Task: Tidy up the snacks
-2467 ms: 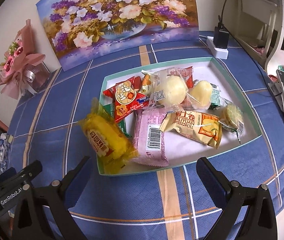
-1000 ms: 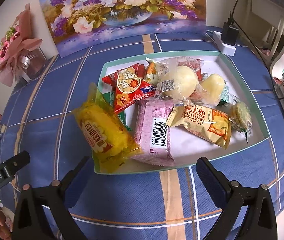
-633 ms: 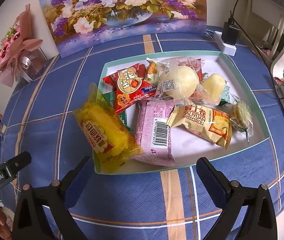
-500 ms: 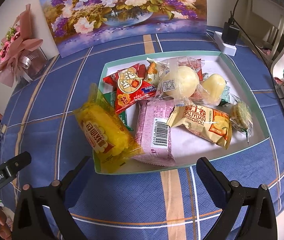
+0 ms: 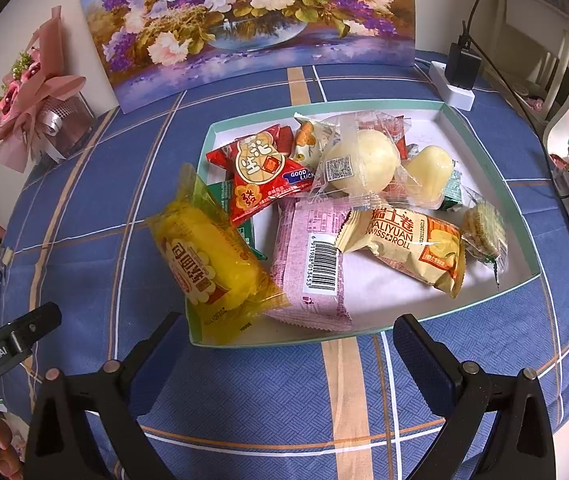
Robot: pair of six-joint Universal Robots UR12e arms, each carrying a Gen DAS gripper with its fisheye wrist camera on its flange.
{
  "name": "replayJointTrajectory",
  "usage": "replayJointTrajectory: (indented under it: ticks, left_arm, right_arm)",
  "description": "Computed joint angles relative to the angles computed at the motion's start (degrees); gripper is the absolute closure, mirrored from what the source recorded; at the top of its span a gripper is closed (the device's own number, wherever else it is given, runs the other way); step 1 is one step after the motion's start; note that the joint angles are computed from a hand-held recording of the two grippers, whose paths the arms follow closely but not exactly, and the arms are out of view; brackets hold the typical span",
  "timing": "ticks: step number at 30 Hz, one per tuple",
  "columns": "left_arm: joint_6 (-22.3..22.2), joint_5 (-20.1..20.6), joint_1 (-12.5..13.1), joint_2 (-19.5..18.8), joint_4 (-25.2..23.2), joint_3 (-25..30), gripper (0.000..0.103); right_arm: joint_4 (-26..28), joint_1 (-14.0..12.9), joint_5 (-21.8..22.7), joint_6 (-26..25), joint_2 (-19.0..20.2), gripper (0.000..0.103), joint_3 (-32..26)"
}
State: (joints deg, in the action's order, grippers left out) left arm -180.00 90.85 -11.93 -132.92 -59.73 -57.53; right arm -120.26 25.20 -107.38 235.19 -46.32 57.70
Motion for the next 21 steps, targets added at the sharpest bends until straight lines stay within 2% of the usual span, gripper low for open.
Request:
replayJointTrajectory:
  ticks: [21]
  left_arm:
    - [-0.7, 0.7, 0.0, -0.3, -1.0, 0.5, 0.009]
  right_arm:
    - [0.0, 0.0, 0.1, -0.1, 0.0, 0.0, 0.1]
